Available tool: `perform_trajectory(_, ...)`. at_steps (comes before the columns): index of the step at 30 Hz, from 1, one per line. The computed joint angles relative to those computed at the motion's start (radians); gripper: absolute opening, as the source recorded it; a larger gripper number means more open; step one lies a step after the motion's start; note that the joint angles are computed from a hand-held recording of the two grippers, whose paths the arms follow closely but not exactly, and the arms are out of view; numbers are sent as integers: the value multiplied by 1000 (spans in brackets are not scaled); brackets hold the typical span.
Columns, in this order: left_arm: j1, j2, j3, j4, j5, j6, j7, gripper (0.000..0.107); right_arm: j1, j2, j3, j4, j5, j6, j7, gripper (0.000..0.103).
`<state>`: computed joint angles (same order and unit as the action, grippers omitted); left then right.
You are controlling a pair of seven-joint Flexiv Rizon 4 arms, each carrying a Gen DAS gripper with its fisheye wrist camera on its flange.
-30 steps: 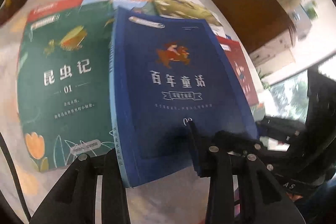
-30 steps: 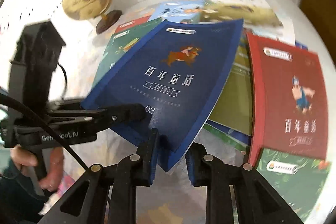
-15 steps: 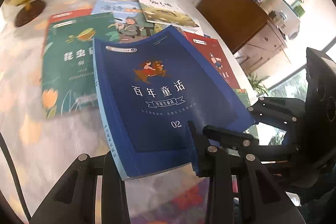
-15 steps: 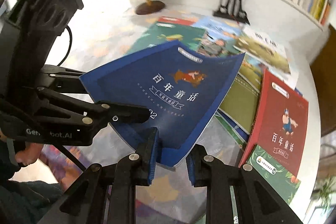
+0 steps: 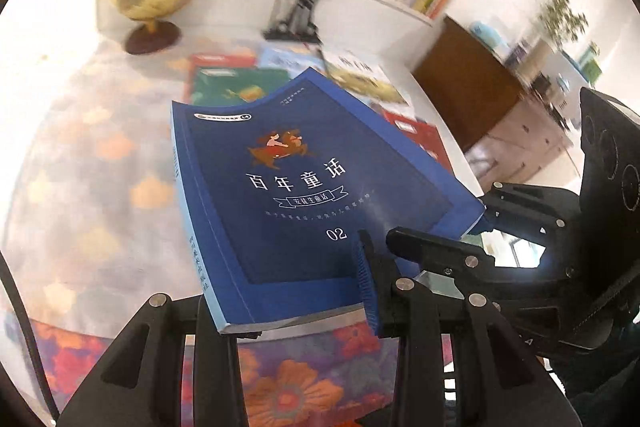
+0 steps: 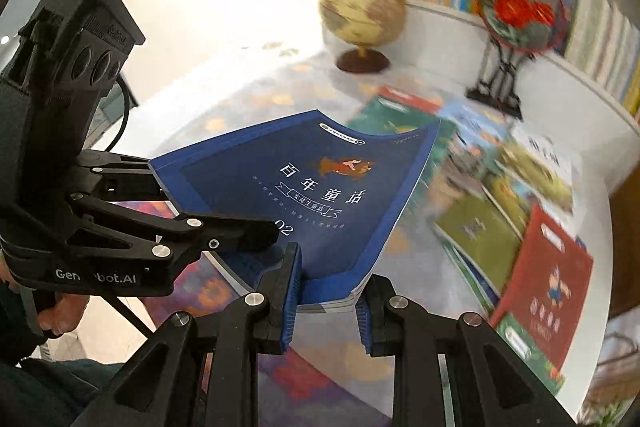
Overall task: Organize books
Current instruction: 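Lift the blue book with the right tool and lay it on open cloth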
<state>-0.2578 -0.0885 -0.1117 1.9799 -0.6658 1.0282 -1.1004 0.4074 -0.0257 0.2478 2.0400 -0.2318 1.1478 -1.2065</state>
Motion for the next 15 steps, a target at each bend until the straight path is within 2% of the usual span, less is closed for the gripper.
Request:
perform_trajectory(5,59,-7,34,-29,-26,1,66,32,48,-113,-9,-134,-71,18,30,24)
perform_trajectory(8,116,-47,49,-79,-49,-29,128,32,89,-217,-26,-257,-110,4,64,26)
perform_trajectory(15,260,-211,49,-257,-49,-124,228,32,177,-499,-67,-625,-124,-100,92,26)
